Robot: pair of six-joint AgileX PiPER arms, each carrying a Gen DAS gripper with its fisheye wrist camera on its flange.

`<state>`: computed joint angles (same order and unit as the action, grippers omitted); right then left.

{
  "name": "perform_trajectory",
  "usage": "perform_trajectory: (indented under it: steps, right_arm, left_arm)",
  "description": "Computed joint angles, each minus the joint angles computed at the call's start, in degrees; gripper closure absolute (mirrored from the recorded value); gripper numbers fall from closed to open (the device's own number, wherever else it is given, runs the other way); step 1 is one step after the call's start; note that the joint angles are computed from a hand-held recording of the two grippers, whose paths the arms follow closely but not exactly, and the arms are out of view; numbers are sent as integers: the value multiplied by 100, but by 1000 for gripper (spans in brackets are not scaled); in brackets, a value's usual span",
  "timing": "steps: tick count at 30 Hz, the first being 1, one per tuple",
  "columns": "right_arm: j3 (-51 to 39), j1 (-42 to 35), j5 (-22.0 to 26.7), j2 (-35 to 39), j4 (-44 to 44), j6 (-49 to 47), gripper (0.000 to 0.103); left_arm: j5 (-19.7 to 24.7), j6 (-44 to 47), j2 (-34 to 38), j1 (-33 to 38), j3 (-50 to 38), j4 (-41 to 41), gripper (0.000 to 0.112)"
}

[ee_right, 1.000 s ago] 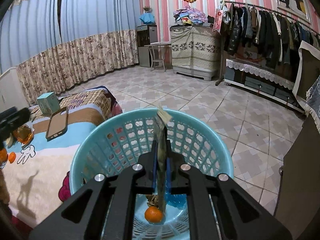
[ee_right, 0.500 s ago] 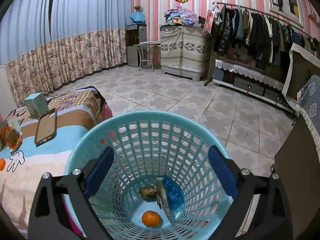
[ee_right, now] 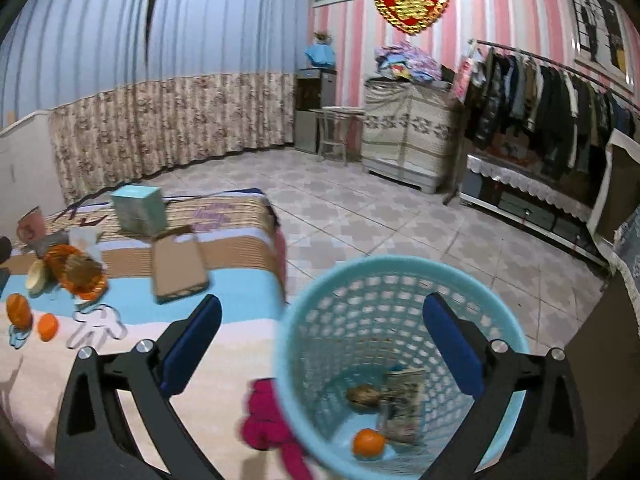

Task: Collect trash
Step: 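Return to the bed and grasp the peeled orange with the left gripper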

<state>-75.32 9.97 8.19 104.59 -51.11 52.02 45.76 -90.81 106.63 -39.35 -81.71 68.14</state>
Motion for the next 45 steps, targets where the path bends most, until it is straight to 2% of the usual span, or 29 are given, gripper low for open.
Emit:
perform_trajectory:
  steps: [2,6,10,16,21,26,30,33,38,45]
  right_arm:
    - [-7,177,54,1,-25,70,5]
    - [107,598,160,-61,-840,931,5]
    - [116,881,231,-72,-744,877,5]
    - [126,1363,461,-32,-1299,1505,5]
    - [16,1556,563,87,-1065,1322,5]
    - [15,1763,746,184,-1345,1637,5]
    - [-58,1852,836,299,-1068,1436,5]
    - [-153,1902,911,408,-946,1321,5]
    - [-275,1937,980,554,-824,1191,5]
    - [-473,1893,1003,718,-310,744,5]
  left_arm:
    - [-6,-85,-126,56,219,65,15]
    - [-76,-332,-440,196,775,192,15]
    - [-207,-555,-671,364,1232,247,15]
    - [-395,-859,-905,619,1783,364,15]
    - [-529,-1038,-1055,796,2161,452,15]
    - [-770,-1198,-1093,997,2446,520,15]
    - [-991,-1261,-1029,1194,2567,580,15]
    - [-1299,-1081,-1003,1397,2547,394,15]
    - [-1729,-182,-777,1696,2227,-429,15]
    - [-1684,1275,-238,1756,1479,-1572,15]
